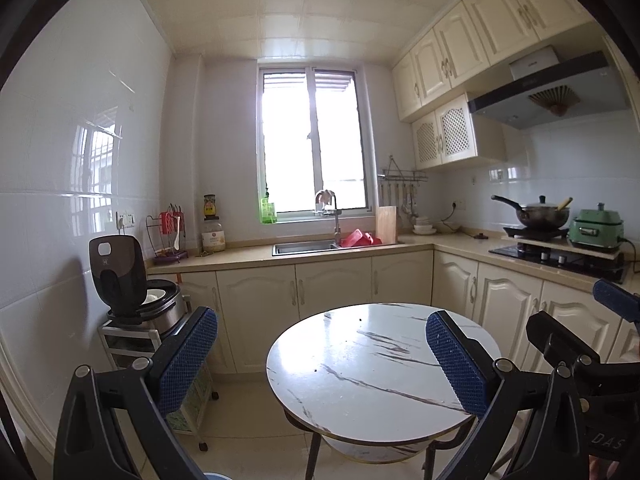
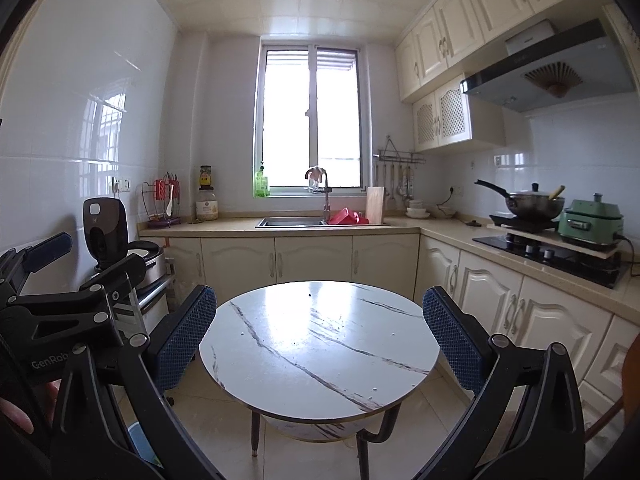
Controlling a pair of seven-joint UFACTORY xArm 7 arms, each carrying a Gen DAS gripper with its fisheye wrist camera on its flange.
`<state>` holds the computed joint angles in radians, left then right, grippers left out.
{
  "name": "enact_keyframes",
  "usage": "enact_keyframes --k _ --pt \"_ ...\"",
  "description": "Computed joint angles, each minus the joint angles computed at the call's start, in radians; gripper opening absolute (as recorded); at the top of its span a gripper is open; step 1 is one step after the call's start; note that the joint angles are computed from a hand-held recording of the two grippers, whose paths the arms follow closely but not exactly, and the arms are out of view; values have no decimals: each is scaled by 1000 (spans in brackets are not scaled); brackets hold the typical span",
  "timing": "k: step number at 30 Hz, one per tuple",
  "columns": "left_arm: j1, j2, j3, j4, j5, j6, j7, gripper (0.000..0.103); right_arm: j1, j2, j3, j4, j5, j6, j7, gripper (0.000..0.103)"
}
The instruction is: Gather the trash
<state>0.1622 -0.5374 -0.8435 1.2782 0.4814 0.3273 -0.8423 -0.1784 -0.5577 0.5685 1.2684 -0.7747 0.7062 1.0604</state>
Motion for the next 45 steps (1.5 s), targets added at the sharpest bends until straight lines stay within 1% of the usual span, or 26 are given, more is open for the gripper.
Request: enact_keyframes --k 14,16,45 --pt "20 12 -15 3 14 -15 -11 102 9 1 -4 -11 -8 5 12 103" --pt "33 13 -24 6 19 -19 -17 102 10 1 -6 -13 -9 3 12 103" --pt "46 -3 -18 -26 2 -55 -8 102 18 5 -12 -12 -14 5 15 103"
